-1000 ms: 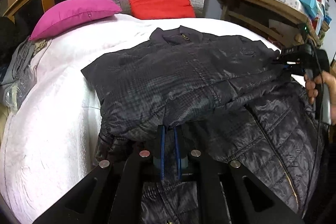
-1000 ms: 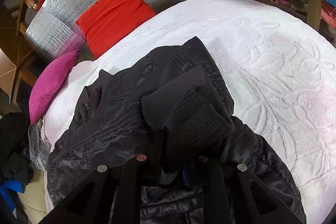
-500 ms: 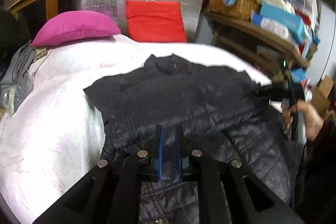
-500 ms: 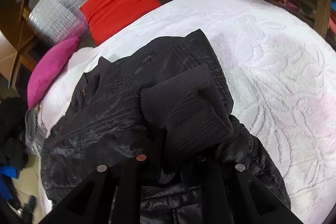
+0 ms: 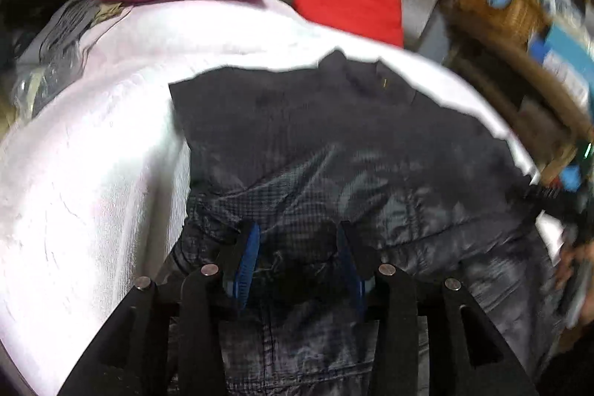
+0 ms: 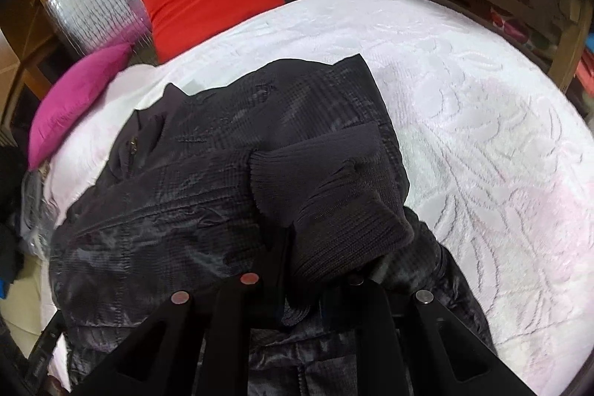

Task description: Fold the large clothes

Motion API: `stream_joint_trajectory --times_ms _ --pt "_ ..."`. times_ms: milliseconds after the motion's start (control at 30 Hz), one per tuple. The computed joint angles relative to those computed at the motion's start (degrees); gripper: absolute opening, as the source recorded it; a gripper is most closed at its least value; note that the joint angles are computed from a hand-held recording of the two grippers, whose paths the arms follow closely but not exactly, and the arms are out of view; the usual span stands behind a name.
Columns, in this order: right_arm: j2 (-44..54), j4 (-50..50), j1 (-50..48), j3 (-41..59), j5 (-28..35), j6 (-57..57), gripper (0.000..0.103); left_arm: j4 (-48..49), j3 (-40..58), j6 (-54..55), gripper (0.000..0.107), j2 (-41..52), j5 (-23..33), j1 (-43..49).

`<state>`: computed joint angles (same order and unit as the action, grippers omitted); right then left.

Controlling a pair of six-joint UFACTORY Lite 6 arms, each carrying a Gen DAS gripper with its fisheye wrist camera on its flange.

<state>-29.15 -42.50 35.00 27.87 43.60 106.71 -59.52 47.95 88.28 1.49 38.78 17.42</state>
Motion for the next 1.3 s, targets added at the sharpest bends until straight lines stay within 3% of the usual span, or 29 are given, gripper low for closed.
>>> stream_joint_trajectory --times_ms 100,233,333,433,500,633,900,1033,1167,1233,1300 --pt "4.9 -0.8 -0.8 3.0 1.1 -2.3 0.014 -0.2 -4.2 3.9 0.044 -3.9 -5.9 -3.0" --pt "6.8 0.3 -2.6 4.7 0.8 -4.5 0.018 0.5 -3.2 3.5 0.044 -3.5 -3.6 -1.6" --pt "2.0 6.8 -6.6 4.0 -1.7 -11.3 0.018 -0.1 -3.3 4.5 0.044 -4.2 -3.2 -0.4" --pt "-9.7 14.3 -10.8 0.3 -3.0 -16.9 0.019 -2.1 -6.0 8.2 0.057 -7.1 -6.1 -1.1" --pt "-15.2 14.4 -10.7 -0.3 -0.3 -17.0 0.023 -3.5 -8.2 10.4 0.07 -8.9 -9.5 -2.5" --pt "-20.5 11.4 -7.1 1.2 6.7 -15.1 0.025 -5.5 -11.0 13.5 0.071 -10.3 -15.3 -5.9" --pt "-24.9 7.2 -6.3 2.0 9.2 -12.9 0.025 -7.1 -13.0 17.4 0.072 -11.0 -17.1 -6.2" --pt "-27.8 -1.7 0.4 2.4 17.3 -4.5 0.025 -11.3 -14.4 23.0 0.073 -11.3 -19.4 -7.4" --pt "-21.4 -9.5 11.7 6.4 25.5 0.1 0.025 -7.0 -12.4 17.7 0.073 -10.3 -17.4 -6.6" --pt "-18.7 -11.1 13.6 7.2 24.8 0.6 0.025 -4.0 -10.3 13.5 0.073 -9.5 -14.0 -4.9" --pt "-16.2 -11.8 13.3 7.0 20.3 0.5 0.025 -1.9 -7.6 9.8 0.073 -8.2 -8.9 -2.1"
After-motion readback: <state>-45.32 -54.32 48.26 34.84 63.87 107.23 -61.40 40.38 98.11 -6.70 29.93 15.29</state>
